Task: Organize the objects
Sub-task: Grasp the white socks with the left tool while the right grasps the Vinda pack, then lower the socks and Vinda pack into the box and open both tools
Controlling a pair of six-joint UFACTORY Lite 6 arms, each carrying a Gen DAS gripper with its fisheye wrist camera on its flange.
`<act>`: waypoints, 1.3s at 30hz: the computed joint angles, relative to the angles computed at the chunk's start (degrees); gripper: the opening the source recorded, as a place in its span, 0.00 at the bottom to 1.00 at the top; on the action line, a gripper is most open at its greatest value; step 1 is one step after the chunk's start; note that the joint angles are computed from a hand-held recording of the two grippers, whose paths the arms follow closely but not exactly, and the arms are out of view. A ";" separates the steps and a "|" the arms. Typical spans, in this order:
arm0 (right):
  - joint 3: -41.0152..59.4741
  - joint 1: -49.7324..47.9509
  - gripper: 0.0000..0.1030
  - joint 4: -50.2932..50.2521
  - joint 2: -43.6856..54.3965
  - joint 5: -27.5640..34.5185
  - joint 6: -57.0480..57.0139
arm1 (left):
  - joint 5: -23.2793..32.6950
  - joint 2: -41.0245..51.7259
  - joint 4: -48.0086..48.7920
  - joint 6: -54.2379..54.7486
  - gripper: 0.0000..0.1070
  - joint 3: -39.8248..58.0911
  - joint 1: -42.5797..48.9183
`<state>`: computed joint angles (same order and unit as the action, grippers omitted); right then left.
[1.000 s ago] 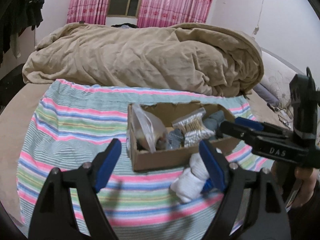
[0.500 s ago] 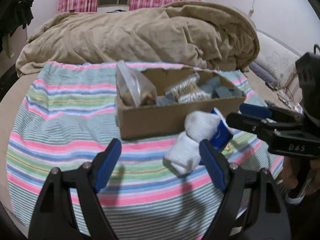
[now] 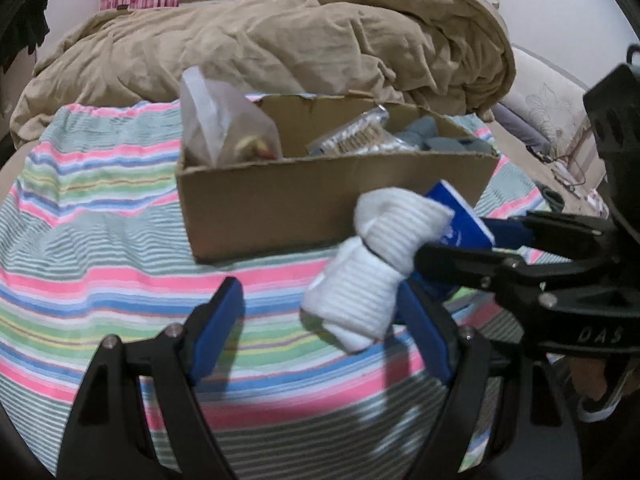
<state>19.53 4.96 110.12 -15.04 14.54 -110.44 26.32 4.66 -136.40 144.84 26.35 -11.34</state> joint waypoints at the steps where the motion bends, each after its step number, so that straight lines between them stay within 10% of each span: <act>1: 0.11 0.21 0.46 0.67 0.58 0.15 -0.81 | -0.10 0.22 -0.86 0.63 0.76 0.09 -0.49; 7: 0.31 0.07 0.26 -2.42 0.76 1.32 0.87 | 1.30 1.86 -5.43 4.77 0.75 0.33 -2.71; 17: -0.80 -5.69 0.17 -13.61 -1.66 6.00 9.20 | 2.44 2.12 -6.26 6.35 0.35 -0.26 -5.09; 39: 2.29 -19.86 0.13 -27.72 -11.51 17.89 21.78 | 1.67 -16.87 16.26 -17.49 0.34 -2.01 4.52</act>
<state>21.81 -14.90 82.40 -26.55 32.44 -88.66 28.00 -12.21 -120.14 127.34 24.34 -6.82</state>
